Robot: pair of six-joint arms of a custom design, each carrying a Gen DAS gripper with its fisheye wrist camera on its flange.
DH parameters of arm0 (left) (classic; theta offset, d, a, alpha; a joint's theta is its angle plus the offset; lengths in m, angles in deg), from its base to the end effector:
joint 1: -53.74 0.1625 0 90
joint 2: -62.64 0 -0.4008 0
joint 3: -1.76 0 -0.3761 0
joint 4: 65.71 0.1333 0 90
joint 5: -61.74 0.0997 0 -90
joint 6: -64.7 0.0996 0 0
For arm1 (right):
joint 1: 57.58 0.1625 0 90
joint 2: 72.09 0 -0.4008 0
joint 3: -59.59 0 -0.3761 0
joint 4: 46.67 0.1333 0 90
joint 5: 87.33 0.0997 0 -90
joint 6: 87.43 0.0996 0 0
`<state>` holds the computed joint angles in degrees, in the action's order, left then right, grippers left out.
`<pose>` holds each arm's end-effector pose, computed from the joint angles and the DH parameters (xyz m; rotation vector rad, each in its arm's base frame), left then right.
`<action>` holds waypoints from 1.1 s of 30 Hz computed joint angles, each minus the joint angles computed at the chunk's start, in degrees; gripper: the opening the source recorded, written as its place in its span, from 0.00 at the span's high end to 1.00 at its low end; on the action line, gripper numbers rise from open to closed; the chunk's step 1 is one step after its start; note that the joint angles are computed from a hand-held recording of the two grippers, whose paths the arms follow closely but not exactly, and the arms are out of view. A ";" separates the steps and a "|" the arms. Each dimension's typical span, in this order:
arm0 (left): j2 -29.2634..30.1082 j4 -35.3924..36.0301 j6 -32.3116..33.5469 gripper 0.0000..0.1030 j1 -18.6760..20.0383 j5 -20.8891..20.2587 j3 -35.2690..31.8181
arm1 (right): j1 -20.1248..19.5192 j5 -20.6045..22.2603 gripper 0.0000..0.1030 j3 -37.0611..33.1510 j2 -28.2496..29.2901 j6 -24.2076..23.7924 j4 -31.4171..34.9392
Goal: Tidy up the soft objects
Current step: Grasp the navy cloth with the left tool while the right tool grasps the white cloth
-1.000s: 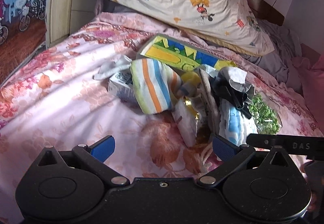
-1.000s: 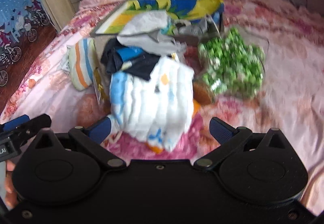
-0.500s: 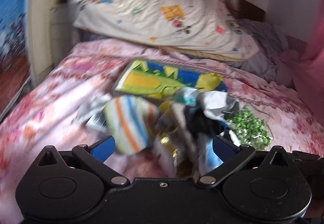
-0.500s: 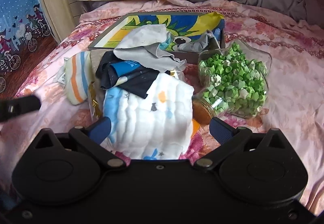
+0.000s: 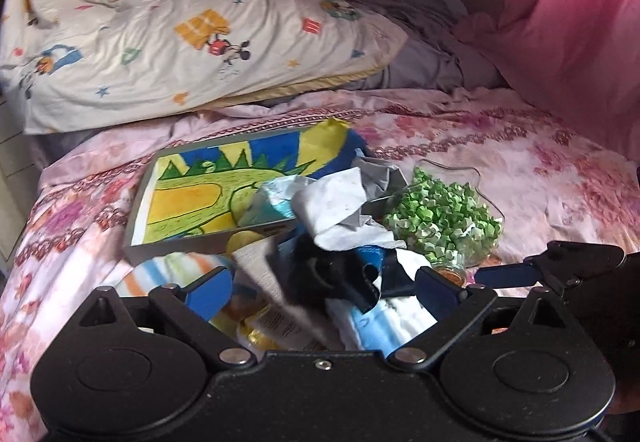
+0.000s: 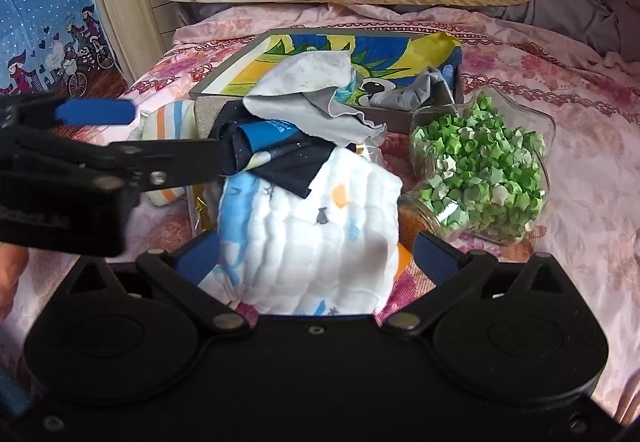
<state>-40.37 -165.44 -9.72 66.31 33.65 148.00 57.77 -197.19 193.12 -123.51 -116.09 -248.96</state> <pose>-0.1871 -0.2683 0.2013 0.4377 2.1067 -1.0769 0.2761 -0.3504 0.0724 1.1110 -2.4603 0.7131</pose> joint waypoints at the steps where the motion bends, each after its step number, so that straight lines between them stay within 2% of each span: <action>1: 0.97 -2.16 2.21 0.12 0.99 -0.11 -0.14 | -0.21 0.15 0.01 -0.12 0.34 -0.64 -0.53; 4: 2.62 -8.38 7.80 0.22 3.57 -1.50 -0.31 | -0.29 0.01 0.01 -0.56 1.56 -2.32 -1.99; 8: 3.42 -13.47 10.38 0.30 5.32 -2.73 -0.13 | -0.58 0.75 0.05 -0.86 2.41 -3.65 -2.65; 11: 4.17 -16.37 11.34 0.45 6.12 -3.36 -0.14 | -0.64 0.82 0.18 -1.17 2.82 -4.27 -2.28; 12: 4.43 -17.19 11.93 0.51 6.42 -3.62 -0.22 | -0.60 0.69 0.20 -1.35 2.92 -4.28 -1.83; 15: 4.83 -17.69 11.79 0.61 6.79 -3.95 -0.55 | -0.65 0.60 0.25 -1.70 3.41 -4.35 -1.40; 21: 3.11 -16.38 8.68 0.84 6.51 -3.05 -0.24 | -0.76 0.54 0.25 -2.25 3.99 -4.25 -1.19; 28: 1.32 -12.84 6.38 0.95 4.56 -1.64 -0.25 | -1.48 1.02 0.29 -2.38 4.05 -5.18 -1.16; 33: 0.39 -7.01 1.28 0.96 2.83 -1.12 -1.19 | -1.52 1.47 0.43 -2.30 3.85 -5.99 -0.77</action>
<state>-39.98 -172.45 -8.44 69.15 32.52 146.81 56.25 -195.72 190.82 -119.66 -122.08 -249.73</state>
